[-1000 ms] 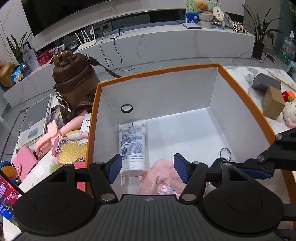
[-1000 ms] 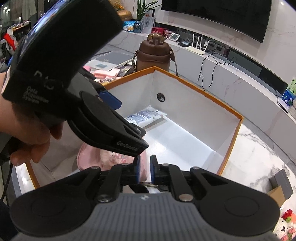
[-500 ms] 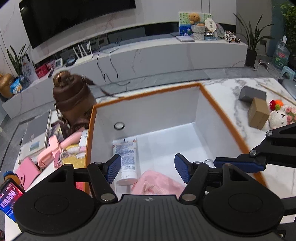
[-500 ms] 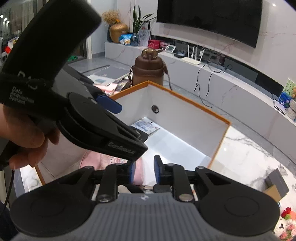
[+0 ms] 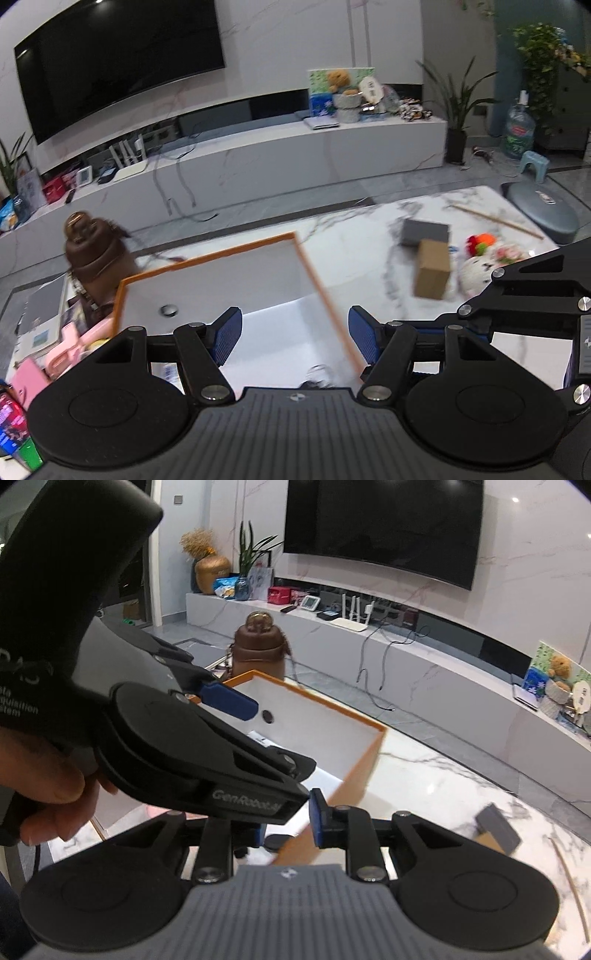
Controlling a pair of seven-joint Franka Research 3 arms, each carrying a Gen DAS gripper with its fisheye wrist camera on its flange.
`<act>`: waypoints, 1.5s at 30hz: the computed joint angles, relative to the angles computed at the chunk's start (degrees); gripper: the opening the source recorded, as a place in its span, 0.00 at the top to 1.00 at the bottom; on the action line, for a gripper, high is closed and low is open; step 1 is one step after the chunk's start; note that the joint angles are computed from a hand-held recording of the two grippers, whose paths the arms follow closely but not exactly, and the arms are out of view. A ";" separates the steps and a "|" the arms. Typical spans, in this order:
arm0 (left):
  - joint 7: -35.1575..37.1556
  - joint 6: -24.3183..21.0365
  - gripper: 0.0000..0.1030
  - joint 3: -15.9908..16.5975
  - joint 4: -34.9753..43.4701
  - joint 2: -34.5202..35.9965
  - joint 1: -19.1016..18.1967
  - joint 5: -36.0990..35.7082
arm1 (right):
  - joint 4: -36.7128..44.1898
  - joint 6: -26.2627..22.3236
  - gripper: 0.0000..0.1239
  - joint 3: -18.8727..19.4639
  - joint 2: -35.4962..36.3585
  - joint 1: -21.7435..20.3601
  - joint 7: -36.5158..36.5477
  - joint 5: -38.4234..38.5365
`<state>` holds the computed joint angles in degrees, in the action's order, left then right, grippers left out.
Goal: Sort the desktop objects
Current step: 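Lift both open tools away from the box, then move the left tool over the rattle while the right tool moves over the sheep plush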
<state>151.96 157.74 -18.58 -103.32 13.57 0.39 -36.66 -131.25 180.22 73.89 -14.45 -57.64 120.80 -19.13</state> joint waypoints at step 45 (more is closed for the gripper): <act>-6.82 11.68 0.19 -14.22 -8.02 9.32 -0.46 13.46 | -26.96 9.58 0.62 -35.34 -8.87 18.39 -5.61 15.38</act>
